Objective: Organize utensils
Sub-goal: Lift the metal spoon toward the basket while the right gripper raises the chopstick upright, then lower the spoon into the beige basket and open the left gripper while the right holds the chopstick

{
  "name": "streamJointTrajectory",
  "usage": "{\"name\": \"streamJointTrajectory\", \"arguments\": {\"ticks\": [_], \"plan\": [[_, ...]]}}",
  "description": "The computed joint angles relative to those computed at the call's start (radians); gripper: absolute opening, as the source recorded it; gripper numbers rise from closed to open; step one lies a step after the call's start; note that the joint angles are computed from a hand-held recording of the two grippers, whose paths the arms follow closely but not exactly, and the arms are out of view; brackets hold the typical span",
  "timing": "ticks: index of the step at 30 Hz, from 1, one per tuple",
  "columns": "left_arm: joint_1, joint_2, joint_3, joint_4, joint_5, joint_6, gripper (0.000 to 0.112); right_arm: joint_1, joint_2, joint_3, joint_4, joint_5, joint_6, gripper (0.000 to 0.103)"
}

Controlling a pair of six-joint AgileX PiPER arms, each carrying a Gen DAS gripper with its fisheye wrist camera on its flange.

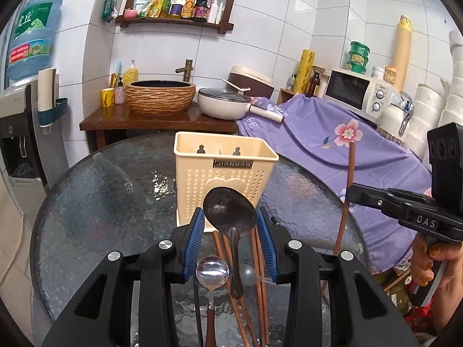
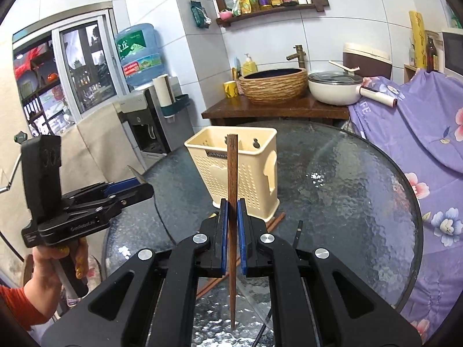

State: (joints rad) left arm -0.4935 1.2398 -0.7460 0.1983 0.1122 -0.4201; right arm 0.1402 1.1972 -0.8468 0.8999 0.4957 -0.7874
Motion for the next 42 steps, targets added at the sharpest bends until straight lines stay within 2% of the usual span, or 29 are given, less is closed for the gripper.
{"name": "streamJointTrajectory", "arguments": {"ticks": [2,5,9,11,13,17,20,22,25,29,33,42], "plan": [[0.012,-0.003,-0.029,-0.139,0.029,0.156,0.036,-0.004,-0.004,-0.028,-0.019,0.025,0.021,0.007],[0.022,-0.007,-0.09,-0.145,0.076,0.201,0.036,-0.009,0.002,-0.099,-0.057,0.066,0.061,0.007],[0.053,0.013,-0.221,-0.256,0.152,0.338,0.036,-0.007,0.042,-0.269,-0.123,0.134,0.148,0.007],[0.056,0.031,-0.311,-0.174,0.185,0.276,0.036,-0.004,0.08,-0.397,-0.169,0.161,0.214,0.007],[0.066,0.066,-0.417,-0.132,0.224,0.251,0.036,0.02,0.112,-0.501,-0.239,0.148,0.287,0.007],[0.077,0.174,-0.636,-0.042,0.298,0.181,0.036,0.083,0.239,-0.779,-0.45,0.146,0.505,0.007],[0.076,0.252,-0.742,0.027,0.326,0.117,0.036,0.144,0.328,-0.918,-0.665,0.127,0.687,0.007],[0.073,0.3,-0.785,0.057,0.342,0.092,0.036,0.161,0.373,-0.958,-0.73,0.118,0.742,0.007],[0.075,0.357,-0.786,0.079,0.329,0.061,0.036,0.194,0.428,-0.95,-0.85,0.07,0.849,0.007],[0.09,0.398,-0.711,0.078,0.266,0.028,0.036,0.21,0.457,-0.846,-0.951,-0.028,0.957,0.007],[0.107,0.428,-0.653,0.018,0.226,0.059,0.036,0.202,0.486,-0.765,-0.954,-0.054,0.998,0.007],[0.103,0.455,-0.578,0.094,0.196,0.022,0.036,0.174,0.533,-0.694,-0.832,-0.079,0.93,0.007]]}}
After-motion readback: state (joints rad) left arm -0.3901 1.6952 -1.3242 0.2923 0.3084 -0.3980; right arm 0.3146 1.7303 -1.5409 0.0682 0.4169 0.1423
